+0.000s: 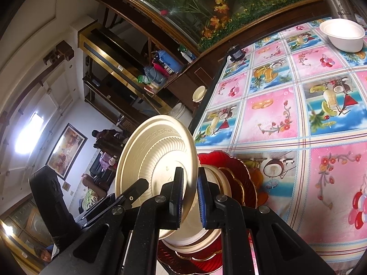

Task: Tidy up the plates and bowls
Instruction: 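Lower the beige strainer bowl onto the plate stack with both grippers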

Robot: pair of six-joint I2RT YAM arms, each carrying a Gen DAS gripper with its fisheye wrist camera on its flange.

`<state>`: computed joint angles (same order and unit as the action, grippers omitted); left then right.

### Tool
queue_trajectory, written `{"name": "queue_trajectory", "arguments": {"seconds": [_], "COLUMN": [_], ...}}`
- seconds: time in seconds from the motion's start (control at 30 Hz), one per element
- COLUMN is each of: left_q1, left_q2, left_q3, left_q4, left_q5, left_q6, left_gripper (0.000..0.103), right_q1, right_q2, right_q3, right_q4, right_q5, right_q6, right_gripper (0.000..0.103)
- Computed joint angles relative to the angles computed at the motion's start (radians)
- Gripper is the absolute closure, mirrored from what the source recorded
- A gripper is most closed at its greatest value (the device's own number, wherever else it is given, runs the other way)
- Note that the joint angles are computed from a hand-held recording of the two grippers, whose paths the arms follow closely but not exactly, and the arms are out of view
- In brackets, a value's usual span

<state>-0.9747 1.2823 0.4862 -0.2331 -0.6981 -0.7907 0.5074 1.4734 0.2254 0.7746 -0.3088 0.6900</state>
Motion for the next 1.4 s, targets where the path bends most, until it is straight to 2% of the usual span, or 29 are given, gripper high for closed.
{"name": "queue_trajectory", "arguments": {"seconds": [0.37,0.83,1.07,1.2,1.27,1.4], "left_q1": [0.090,0.076,0.043,0.040,0.038,-0.015], "left_q2": [0.009,0.068,0.095,0.105,0.100,0.091], "left_q3": [-0.049,-0.057,-0.043,-0.046,-0.053,-0.052], "left_q4": [0.041,0.057,0.028,0.034,0.039,0.002], "left_q5": [0.080,0.125,0.101,0.091,0.084,-0.014], "left_q6": [0.050,0.040,0.024,0.022,0.023,-0.013], "left_gripper": [0.080,0.080,0.080,0.080,0.077,0.049], "right_q1": [0.061,0.054,0.036,0.055,0.065,0.080], "right_q2": [0.080,0.149,0.163,0.162,0.151,0.118], "right_q3": [0.041,0.028,0.010,0.010,0.007,0.001], "right_q4": [-0.007,0.032,0.055,0.052,0.047,0.022], "right_q5": [0.021,0.009,-0.014,0.014,0.030,0.072], "right_q6": [-0.004,0.001,0.003,-0.006,-0.009,-0.023], "right_gripper": [0.088,0.088,0.087,0.087,0.087,0.084]}}
